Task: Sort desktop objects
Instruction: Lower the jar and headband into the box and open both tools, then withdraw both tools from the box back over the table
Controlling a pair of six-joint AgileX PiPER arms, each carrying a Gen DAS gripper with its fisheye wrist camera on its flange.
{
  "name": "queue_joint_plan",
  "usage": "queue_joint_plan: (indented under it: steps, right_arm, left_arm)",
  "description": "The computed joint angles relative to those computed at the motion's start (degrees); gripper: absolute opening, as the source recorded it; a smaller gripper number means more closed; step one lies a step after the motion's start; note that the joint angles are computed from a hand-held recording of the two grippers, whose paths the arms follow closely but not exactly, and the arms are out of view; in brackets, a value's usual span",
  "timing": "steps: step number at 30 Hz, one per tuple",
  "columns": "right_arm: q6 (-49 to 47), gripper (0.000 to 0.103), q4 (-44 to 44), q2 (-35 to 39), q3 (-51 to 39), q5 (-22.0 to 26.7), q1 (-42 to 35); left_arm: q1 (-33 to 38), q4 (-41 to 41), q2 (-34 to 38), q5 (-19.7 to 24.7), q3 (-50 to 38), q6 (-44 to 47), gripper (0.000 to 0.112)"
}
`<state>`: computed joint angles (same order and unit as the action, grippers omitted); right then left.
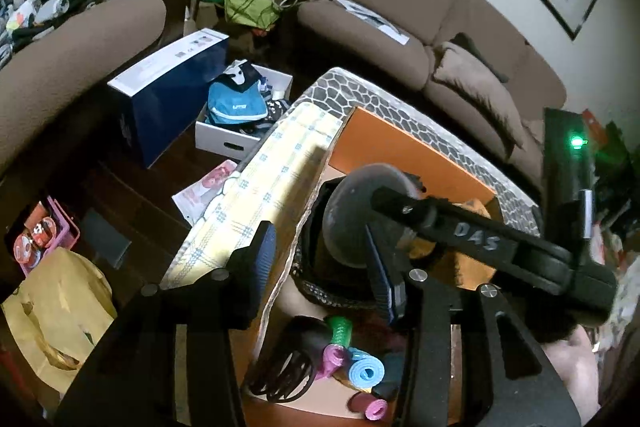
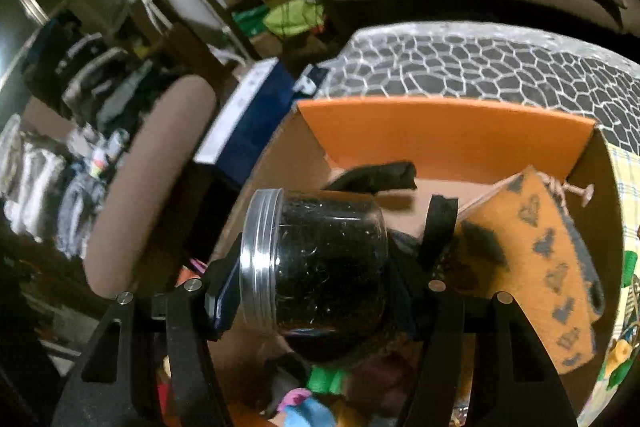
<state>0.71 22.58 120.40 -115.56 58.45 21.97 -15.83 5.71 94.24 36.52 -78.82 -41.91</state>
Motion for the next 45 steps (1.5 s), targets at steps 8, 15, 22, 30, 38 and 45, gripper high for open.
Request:
queue_joint_plan:
  steps: [8,15,22,30,38,45]
  right_arm:
    - [0.03,0.071,-1.06,-1.59,-0.57,1.44,-1.04]
    - [-2.64,0.075,-0.3,-8.98,4.92,0.89,-4.21]
    - [-6.22,0.081,-2.64,-19.68,16.09,-1.87,-7.12]
    - [-7.95,0.082,-4.86,-25.69,23.78,-2.99,-8.71]
    - [-9.78,0.087,-4.96,-31.89,33.01,-5.96,-10.57]
    - [-14.4,0.087,-2.11,-37.86,40.26,-7.15,-17.09]
  left_arm:
    - [0.46,-2.33,-0.17,-0.23,0.1,2.37,0.05]
    - [-1.41,-0.53,-0.22,0.26,-0.82,2.15,0.058]
    - [-5.41,3.95,0.95,2.83,-3.41,0.79,0.074]
    - [-9.86,9.97,0.9,5.92,-4.49,-2.02,0.074]
    - [-14.52,13.68,-1.58,3.72,-0.85,-6.71,0.1]
    - [-21.09,15.53,1.14,4.29,-4.29,-6.71,0.1]
